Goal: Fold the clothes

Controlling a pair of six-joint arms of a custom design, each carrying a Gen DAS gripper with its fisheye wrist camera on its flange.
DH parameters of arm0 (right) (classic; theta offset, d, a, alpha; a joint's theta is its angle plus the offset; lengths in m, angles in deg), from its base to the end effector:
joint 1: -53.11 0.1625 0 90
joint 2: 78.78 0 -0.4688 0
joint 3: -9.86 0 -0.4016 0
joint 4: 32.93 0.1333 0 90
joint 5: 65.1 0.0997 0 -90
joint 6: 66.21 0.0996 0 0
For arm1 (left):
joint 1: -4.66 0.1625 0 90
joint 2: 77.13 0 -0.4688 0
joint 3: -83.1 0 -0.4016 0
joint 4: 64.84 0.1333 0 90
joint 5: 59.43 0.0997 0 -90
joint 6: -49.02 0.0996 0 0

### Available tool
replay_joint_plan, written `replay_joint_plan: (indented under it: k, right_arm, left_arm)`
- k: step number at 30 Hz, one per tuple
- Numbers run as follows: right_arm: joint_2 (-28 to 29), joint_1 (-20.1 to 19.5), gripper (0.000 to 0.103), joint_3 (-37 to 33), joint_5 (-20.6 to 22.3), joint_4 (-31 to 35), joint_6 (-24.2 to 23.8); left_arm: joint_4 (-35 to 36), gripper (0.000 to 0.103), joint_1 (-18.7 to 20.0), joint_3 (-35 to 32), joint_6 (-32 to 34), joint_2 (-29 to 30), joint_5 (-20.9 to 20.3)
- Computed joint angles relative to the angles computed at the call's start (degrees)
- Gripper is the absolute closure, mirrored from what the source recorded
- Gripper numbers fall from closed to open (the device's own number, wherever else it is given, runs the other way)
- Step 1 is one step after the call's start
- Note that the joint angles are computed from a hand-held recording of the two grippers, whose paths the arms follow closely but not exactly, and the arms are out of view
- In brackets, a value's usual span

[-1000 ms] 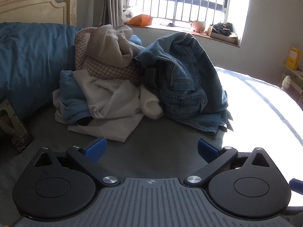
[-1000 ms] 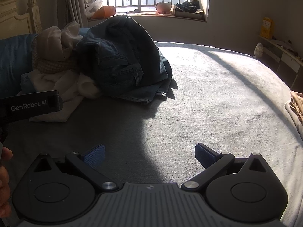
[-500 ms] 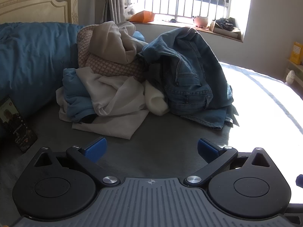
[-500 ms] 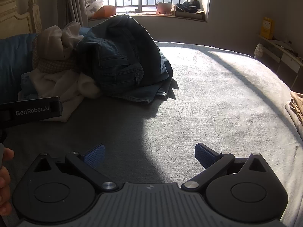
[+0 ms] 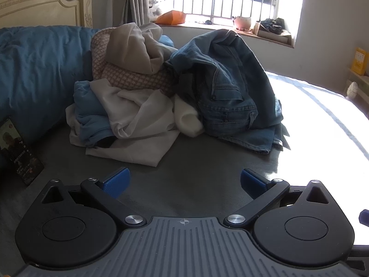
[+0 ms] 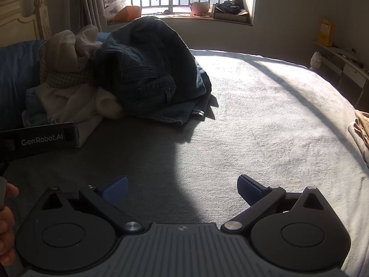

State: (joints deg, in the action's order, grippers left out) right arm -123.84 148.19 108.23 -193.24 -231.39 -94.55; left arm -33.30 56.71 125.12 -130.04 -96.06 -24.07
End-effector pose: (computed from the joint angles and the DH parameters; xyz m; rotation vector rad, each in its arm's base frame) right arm 0.1328 -0.6833 0.2094 0.2461 -2.1683 0.9488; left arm -0.3013 -0.7351 0.0524 0.3934 2.2101 -1.0329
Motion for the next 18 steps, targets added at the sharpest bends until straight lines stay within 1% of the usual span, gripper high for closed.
replay_joint_plan:
  k: [5, 9, 11, 13, 15, 16, 18]
  right_arm:
    - [0.04, -0.35, 0.0, -0.1, 0.65, 0.53, 0.55]
    - [-0.66, -1.29, 0.0, 0.4, 3.63, 0.58, 1.33]
    - [-0.77, -1.81, 0.0, 0.19, 4.79, 0.67, 0.9]
    - [-0.35, -2.34, 0.0, -0.55, 6.05, -0.72, -1.35]
    - [0.35, -3.05, 0.0, -1.57, 8.01, -3.44, -5.39]
    - [0.81, -3.4, 0.0, -2.27, 9.0, -4.88, -7.52]
    - [1.45, -4.46, 0.0, -3.93, 12.63, -6.76, -10.42]
  left_arm:
    - [-1.73, 0.0, 0.38, 1.2, 0.52, -0.54, 0.72]
    - [-5.17, 0.0, 0.93, 3.08, 1.62, -1.23, 1.5]
    - [-7.27, 0.0, 1.36, 4.06, 2.27, -1.59, 2.37]
    - [-10.21, 0.0, 2.0, 5.22, 3.54, -2.05, 3.79]
    - [-14.59, 0.0, 2.95, 6.08, 6.72, -2.28, 5.63]
    - [-17.25, 0.0, 3.52, 6.45, 9.24, -2.34, 6.84]
    - [-22.76, 0.0, 4.77, 6.27, 15.7, -2.07, 9.61]
